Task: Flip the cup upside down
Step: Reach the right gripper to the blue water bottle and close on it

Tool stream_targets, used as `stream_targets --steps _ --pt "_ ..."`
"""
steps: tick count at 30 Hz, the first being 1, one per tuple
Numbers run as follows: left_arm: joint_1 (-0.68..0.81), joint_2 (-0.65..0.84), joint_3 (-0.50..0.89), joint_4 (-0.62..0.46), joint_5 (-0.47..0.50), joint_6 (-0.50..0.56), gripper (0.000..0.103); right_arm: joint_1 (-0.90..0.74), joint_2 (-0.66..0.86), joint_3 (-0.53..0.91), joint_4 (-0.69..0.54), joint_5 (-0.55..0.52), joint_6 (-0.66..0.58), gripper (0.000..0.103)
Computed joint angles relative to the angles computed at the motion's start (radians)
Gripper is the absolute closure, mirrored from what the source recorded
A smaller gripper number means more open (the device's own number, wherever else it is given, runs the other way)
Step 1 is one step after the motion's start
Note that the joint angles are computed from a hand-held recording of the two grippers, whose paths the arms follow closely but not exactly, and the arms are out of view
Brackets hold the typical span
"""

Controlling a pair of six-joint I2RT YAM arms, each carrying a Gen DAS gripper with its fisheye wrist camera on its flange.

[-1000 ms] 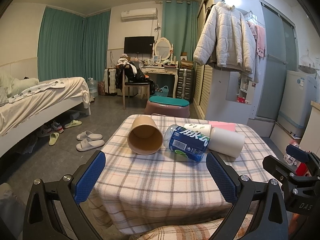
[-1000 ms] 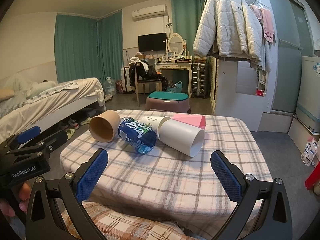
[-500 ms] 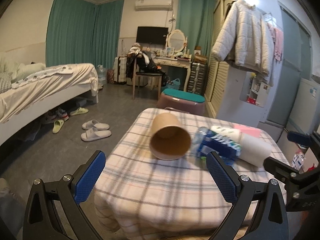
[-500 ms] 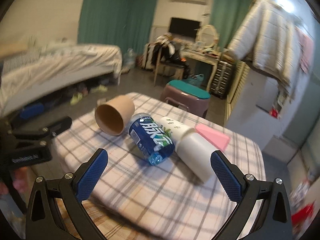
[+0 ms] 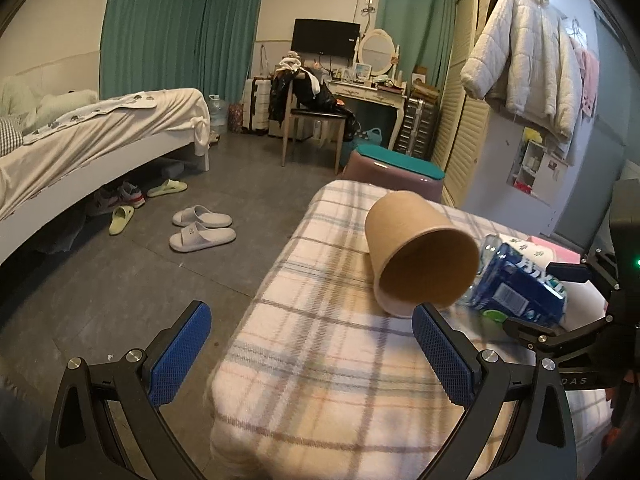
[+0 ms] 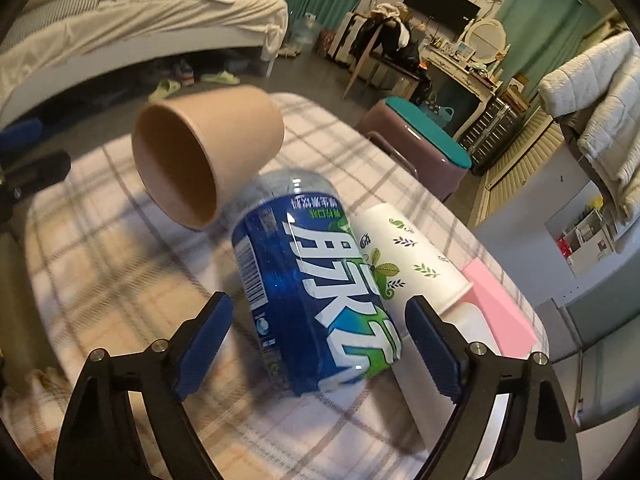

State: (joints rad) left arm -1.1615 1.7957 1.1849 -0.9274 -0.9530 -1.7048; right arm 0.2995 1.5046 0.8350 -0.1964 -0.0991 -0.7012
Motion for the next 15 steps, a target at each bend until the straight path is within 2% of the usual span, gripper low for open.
stream_targets --steps 3,5,6,12,15 --pt "0.014 -0.013 -0.035 0.083 0.013 0.06 0.0 0.005 0.033 0.007 0.022 0.031 -0.012 0.015" --pt "0.017 -0.017 -0.052 0.115 0.022 0.081 0.0 0.015 0.048 0.012 0.03 0.059 -0.02 0.023" --pt "0.014 -0.014 -0.05 0.118 0.025 0.081 0.0 0.018 0.055 0.017 0.025 0.069 -0.021 0.028" --pt "-0.01 -0.032 -0.053 0.103 0.01 0.06 0.0 0.018 0.001 0.002 -0.019 0.081 0.025 0.029" --pt "-0.03 -0.042 -0.041 0.08 -0.008 0.044 0.0 0.005 -0.073 -0.022 -0.076 0.099 0.109 0.03"
